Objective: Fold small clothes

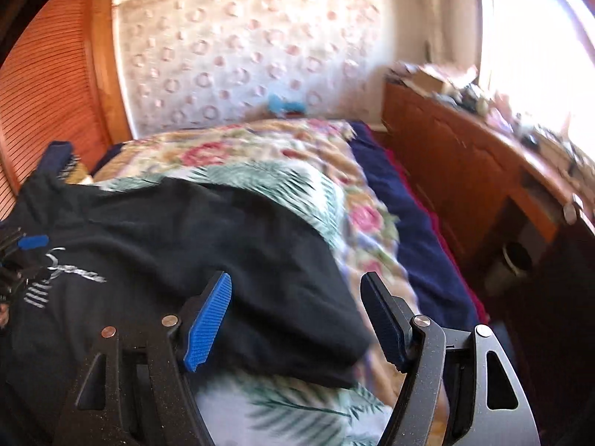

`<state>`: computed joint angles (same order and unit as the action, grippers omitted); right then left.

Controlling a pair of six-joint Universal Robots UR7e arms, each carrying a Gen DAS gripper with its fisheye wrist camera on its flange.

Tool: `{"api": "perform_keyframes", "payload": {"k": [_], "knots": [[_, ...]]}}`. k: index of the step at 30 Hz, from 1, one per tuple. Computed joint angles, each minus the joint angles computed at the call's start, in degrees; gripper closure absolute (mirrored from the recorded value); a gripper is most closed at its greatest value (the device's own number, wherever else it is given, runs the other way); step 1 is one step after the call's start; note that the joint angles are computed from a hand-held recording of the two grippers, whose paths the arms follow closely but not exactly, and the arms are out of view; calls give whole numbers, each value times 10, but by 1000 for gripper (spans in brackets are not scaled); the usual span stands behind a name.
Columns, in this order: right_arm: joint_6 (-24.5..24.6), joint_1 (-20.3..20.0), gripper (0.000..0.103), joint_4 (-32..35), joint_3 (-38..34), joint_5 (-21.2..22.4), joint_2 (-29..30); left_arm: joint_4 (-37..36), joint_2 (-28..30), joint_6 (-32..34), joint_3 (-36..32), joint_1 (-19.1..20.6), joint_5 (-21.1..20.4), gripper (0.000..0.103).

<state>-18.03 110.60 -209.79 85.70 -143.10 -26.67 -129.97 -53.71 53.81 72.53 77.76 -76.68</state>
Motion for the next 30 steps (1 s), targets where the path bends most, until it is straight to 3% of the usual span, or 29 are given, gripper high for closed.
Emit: {"api": "perform_keyframes", "payload": {"k": [4, 7, 13, 15, 23, 26, 27, 28, 30], "knots": [[44, -20, 29, 33, 9, 14, -15, 11, 13, -10, -2, -3, 30, 24], [77, -30, 29, 65, 14, 27, -26, 14, 14, -14, -4, -2, 27, 23], [169, -49, 29, 191, 3, 56, -52, 16, 9, -4, 7, -4, 30, 12], [188, -55, 29, 206, 10, 75, -67, 21, 10, 0, 6, -4, 32, 7], [249, -69, 32, 242, 53, 144, -114, 18, 12, -4, 6, -5, 34, 7], [247, -72, 52, 238, 61, 171, -122, 13, 12, -6, 9, -6, 36, 7], [241, -70, 65, 238, 61, 173, -123, 13, 13, -7, 7, -6, 36, 7], [230, -66, 78, 235, 59, 166, -120, 14, 14, -7, 6, -6, 36, 7], [196, -48, 85, 217, 42, 121, -102, 14, 14, -8, 6, -6, 37, 7]]}}
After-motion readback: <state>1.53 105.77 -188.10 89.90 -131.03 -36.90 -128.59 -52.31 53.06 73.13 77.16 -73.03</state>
